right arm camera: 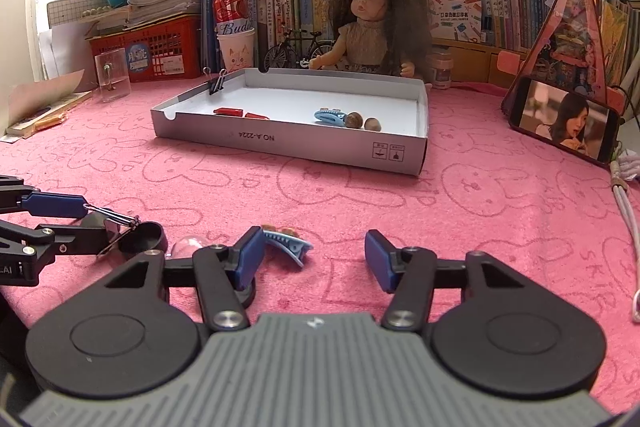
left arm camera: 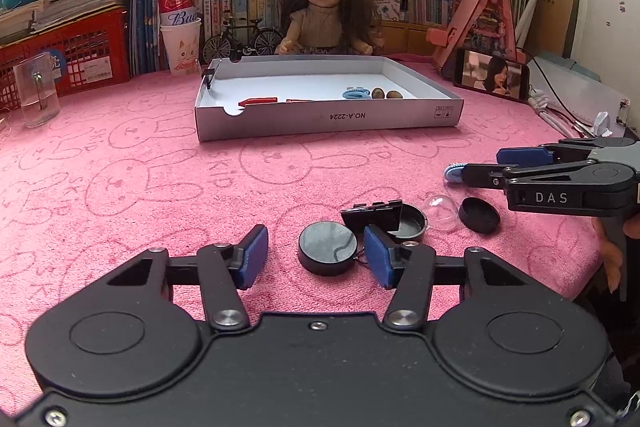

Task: Organize rigid objects
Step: 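Grasp a second black lid with the left tool while the right tool approaches the blue hair clip, then close the right tool on the blue hair clip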

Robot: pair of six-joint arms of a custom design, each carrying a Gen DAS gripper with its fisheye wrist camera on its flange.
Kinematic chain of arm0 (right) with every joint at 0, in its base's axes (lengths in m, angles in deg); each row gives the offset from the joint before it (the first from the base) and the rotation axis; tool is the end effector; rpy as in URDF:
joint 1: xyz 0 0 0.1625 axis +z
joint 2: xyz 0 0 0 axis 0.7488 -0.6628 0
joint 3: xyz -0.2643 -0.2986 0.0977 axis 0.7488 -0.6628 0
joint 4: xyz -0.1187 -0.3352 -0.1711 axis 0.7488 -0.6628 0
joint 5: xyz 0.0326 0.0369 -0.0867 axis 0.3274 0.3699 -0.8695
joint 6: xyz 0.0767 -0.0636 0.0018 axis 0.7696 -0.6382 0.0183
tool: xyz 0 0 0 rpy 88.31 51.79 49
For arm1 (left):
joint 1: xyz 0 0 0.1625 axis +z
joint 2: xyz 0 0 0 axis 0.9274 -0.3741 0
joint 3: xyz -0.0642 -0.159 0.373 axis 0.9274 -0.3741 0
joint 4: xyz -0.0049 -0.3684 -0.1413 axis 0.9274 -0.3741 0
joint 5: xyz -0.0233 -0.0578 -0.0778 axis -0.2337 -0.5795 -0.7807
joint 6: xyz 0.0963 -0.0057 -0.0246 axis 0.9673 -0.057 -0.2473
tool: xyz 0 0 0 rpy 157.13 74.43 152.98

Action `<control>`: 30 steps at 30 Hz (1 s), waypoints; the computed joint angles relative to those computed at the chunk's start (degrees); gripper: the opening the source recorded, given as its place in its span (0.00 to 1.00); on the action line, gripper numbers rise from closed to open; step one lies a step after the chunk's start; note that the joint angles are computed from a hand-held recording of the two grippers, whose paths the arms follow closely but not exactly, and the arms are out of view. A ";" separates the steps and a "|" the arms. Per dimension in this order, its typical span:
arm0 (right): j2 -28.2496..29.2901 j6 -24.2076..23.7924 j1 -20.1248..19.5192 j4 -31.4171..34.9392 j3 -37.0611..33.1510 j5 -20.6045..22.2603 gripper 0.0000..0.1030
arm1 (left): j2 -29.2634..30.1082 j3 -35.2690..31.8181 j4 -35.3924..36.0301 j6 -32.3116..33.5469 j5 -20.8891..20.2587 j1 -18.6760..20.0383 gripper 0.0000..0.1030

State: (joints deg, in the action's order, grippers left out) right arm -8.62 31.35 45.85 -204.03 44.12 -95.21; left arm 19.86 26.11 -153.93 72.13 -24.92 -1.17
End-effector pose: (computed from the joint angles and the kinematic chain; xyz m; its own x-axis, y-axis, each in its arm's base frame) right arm 0.1723 -0.6776 -0.0016 -0.6018 -0.4887 0.6317 -0.7955 0.4368 -0.4200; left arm -0.0294 -0.5767 0.1523 -0.7322 0.0122 -0.6810 0.5734 0.5508 -0.6065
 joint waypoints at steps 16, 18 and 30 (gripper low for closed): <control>-0.02 2.26 0.44 4.58 -1.50 1.17 0.66 | 1.24 -1.63 -2.64 -0.19 1.69 0.06 0.29; 0.25 4.39 0.82 5.19 -2.03 0.50 0.66 | 1.36 -1.65 -3.28 -0.07 2.07 -0.05 0.29; 4.40 8.94 3.49 0.92 -5.83 -7.89 0.53 | 2.82 -3.61 -5.96 1.12 2.70 -0.08 0.29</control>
